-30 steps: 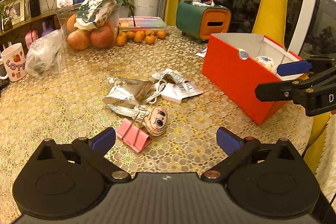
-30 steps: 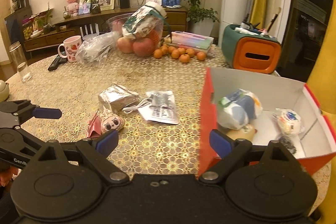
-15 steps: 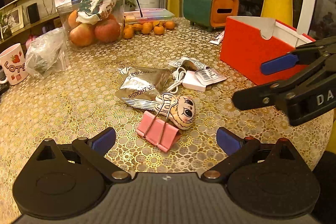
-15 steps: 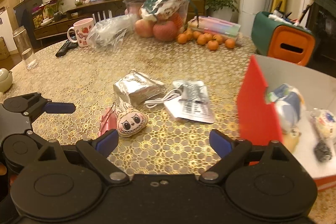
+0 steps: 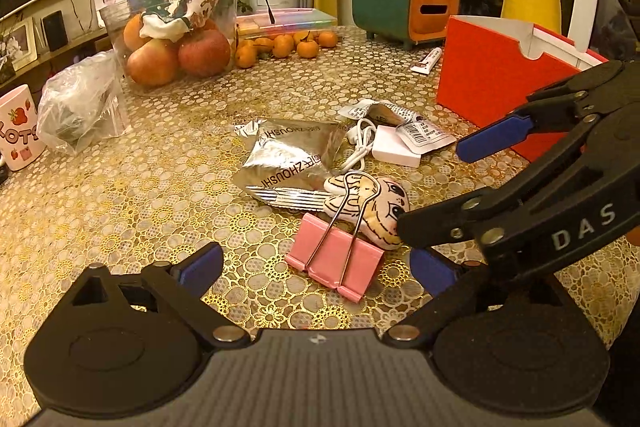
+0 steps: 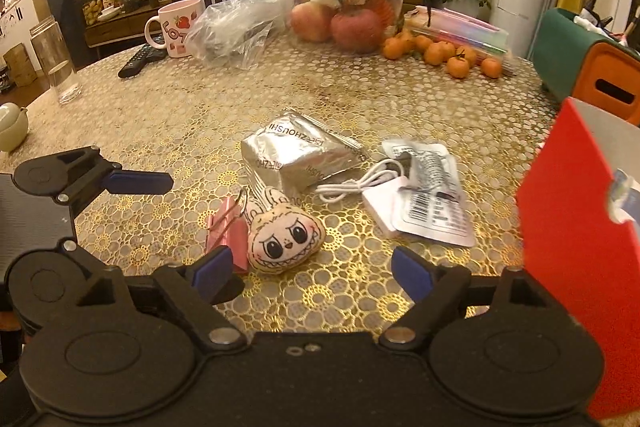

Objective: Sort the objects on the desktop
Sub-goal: 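Move both tools toward the pink binder clip and doll-face keychain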

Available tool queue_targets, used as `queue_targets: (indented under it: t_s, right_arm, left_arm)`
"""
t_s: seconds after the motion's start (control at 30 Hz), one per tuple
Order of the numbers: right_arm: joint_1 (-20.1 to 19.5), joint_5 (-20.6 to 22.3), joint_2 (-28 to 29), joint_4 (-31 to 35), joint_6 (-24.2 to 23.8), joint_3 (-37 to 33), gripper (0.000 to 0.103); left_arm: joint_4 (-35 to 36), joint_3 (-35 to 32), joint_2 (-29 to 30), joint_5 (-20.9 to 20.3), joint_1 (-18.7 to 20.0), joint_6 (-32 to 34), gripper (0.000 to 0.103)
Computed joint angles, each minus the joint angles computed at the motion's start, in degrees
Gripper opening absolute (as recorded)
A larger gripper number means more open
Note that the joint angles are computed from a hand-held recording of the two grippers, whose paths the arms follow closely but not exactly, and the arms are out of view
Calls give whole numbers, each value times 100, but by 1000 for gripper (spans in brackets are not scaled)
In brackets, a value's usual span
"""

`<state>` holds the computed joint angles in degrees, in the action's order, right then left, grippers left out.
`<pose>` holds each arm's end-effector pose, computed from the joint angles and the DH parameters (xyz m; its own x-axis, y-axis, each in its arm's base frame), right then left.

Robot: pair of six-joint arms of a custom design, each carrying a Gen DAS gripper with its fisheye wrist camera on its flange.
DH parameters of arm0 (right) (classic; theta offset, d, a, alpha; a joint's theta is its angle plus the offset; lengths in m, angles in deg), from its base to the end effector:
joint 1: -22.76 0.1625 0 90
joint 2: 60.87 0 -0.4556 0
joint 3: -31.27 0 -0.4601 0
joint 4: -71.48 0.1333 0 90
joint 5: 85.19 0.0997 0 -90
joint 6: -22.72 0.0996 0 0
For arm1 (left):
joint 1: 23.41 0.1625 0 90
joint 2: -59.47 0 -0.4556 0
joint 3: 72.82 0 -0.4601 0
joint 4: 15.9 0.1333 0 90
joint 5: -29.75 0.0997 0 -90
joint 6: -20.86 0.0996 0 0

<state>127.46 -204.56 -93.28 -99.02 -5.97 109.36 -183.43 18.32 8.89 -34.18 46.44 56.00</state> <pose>0.2942 -0.7887 0.0632 -0.7018 -0.3376 0.6273 -0.6215 0.7205 -0.3076 -0.0998 -0.7860 0.2038 -0.6056 0.4818 -0.6333 0.7628 0.5781 -0.2897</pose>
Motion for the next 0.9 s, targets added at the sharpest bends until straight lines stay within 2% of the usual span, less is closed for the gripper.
queue_targets:
  t_s: [0.07, 0.2, 0.33, 0.47, 0.63, 0.7, 0.9]
  right_arm:
    - [-6, -13, 65, 83, 12, -96, 85]
    - [-24, -6, 162, 279, 82, -261, 79]
    - [-37, -9, 244, 395, 149, -393, 74]
    - [-73, -37, 308, 538, 273, -504, 73]
    - [-106, -47, 349, 508, 365, -545, 64]
    - [-110, -55, 361, 463, 341, -551, 59]
    - [-115, -101, 382, 338, 311, -555, 48]
  left_arm:
    - [-5, -22, 21, 0, 11, 22, 96]
    - [121, -105, 62, -20, 46, -31, 85]
    - [215, -137, 66, -129, 87, -101, 83]
    - [247, -150, 79, -229, 104, -7, 77]
    - [242, -173, 100, -370, 118, 152, 67]
    - [229, -163, 98, -418, 118, 199, 58]
    - [162, -146, 112, -358, 98, 169, 57]
